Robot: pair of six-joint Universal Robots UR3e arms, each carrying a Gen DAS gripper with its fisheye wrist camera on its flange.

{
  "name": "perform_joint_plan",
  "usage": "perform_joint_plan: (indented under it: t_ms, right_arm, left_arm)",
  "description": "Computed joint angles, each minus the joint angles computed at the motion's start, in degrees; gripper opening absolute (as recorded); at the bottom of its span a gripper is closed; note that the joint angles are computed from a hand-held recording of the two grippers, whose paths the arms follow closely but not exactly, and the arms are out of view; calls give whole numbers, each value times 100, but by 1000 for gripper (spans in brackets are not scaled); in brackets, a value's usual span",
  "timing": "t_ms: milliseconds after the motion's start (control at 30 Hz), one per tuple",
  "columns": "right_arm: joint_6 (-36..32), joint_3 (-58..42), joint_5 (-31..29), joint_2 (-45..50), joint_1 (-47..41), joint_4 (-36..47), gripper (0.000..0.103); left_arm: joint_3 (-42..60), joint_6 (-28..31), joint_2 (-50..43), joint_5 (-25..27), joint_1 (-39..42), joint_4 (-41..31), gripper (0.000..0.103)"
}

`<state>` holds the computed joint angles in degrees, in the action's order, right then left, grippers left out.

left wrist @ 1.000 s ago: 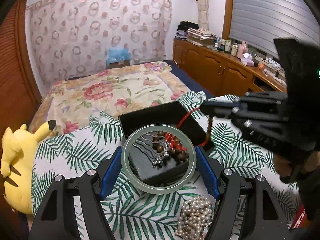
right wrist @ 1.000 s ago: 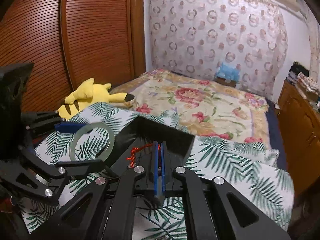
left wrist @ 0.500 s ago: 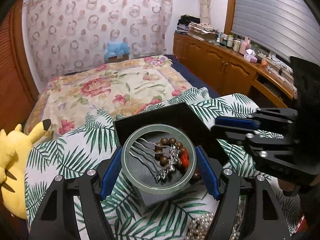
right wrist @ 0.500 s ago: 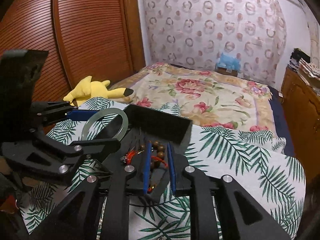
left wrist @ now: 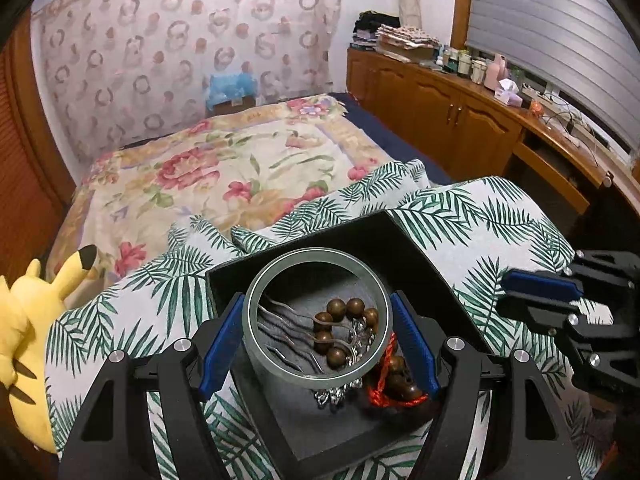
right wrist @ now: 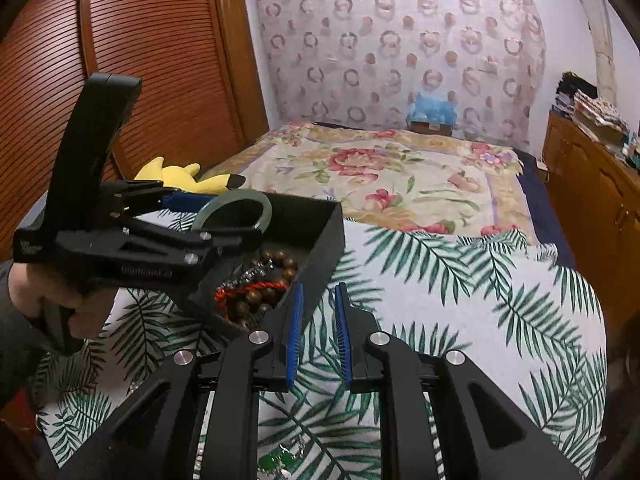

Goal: Organize jewelry
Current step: 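Withdraw both tools from the box toward the pearl necklace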

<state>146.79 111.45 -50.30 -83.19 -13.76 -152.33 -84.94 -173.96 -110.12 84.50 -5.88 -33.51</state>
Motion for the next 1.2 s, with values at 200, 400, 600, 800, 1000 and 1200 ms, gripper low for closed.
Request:
perform_joint_plan:
  t_ms: [200, 400, 600, 800, 1000, 1200]
  right_arm:
    - [-31, 181, 12, -86, -92, -17, 18]
    - [-66, 349, -5, -244, -123, -44, 18]
    - [-383, 906, 107, -840, -381, 108, 18]
    - [-813, 1520, 290, -1597, -725, 506, 18]
    - [-1283, 2168, 490, -2496, -1149, 1059, 18]
    - [-1940, 2852, 687, -3758, -1636, 2101, 18]
  left_arm:
    - [89, -17, -77, 23, -9, 24, 69]
    - [-170, -95, 113, -32, 13, 182, 72]
    - [-1162, -261, 948, -98, 13, 468, 73]
    - [-2349, -379, 2010, -71, 16, 622, 73]
    - [-3356, -547, 2978, -101, 114, 715, 74]
    - [-4412, -666, 3861, -88, 140, 917, 74]
